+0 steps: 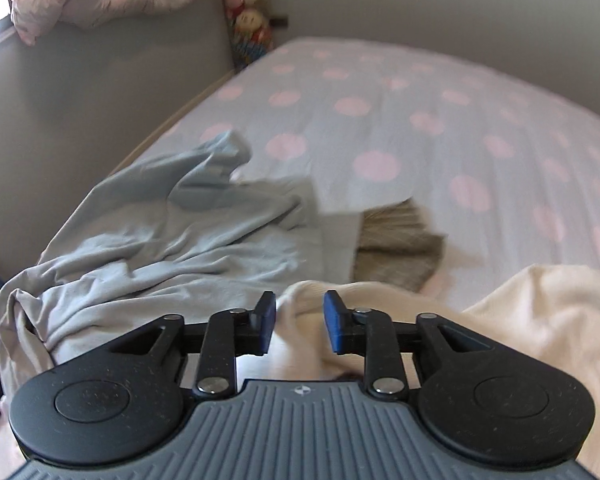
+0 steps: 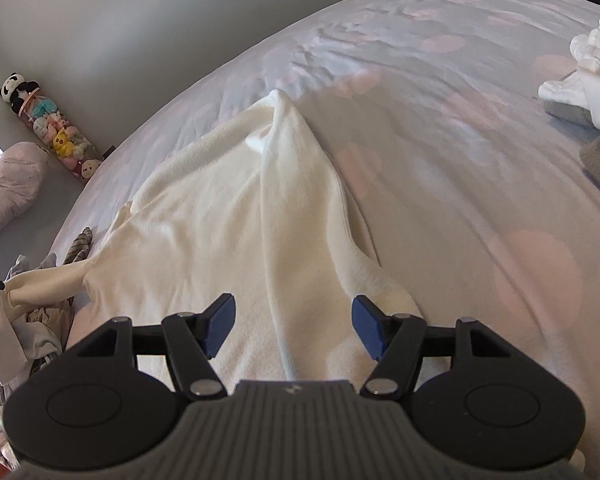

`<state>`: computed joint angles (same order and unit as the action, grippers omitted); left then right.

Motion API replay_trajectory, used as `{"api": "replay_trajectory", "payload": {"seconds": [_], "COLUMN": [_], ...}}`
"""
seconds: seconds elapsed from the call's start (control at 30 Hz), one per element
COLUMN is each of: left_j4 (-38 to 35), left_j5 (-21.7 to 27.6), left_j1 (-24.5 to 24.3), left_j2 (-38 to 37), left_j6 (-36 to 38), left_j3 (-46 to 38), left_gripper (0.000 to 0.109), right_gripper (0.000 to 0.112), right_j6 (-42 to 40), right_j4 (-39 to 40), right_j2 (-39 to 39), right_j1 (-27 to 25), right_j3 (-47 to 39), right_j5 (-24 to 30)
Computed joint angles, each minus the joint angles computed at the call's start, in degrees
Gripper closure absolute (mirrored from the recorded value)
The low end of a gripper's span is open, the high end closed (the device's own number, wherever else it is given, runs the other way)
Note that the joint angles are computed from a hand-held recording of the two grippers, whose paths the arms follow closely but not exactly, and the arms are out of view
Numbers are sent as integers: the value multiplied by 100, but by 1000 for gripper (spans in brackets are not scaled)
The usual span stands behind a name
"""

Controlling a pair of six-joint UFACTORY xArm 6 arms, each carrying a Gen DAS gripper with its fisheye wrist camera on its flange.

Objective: Fold clothes

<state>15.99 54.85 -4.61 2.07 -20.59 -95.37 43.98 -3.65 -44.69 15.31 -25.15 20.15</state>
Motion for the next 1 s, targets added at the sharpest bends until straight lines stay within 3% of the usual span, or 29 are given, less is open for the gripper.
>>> {"api": "replay_trajectory", "payload": {"seconds": [0.03,0.1,0.23,0.4,0.47,0.57,0.67,0.77,1.0], "left_j4": [64,-123,-1295,-1694,-1922,-2203,-2416,-2547,-2424], "left_j5": [-423,-1117,-1353,-1665,-1478,-1626,-1705,-1546,-1239], "left_j1": [-81,-269,-790,-1329,-1343,-1231,-1156,-1163,-1214], "left_j2": [-317,-891,-1597,-2091,-2069,-2094,-2108,-2033,-1999], "left_j6": [-152,-77,691,864,1054,1465,1512,1812,2123], "left_j3": [435,1243,2352,3632,3691,3824,3913,3858,3818], "left_gripper": [66,55,59,66,68,67,67,67,63], "right_gripper": [45,45,45,45,43,39,39,39,39], "right_j6": [-13,-45,-136,-33,-438,-1269,-1783,-2414,-2812], "right_j4": [9,32,199,267,786,970,582,654,1052], "right_j2": [1,3,-26,-237,-416,-351,-142,74,662], "right_j1": [0,-4,-8,-81,-265,-671,-971,-1290,-1383], "right_j3": [-7,-23,-73,-235,-376,-1010,-1662,-2061,-2493], "right_j5": [9,28,208,728,1080,2446,3787,4900,5869]}}
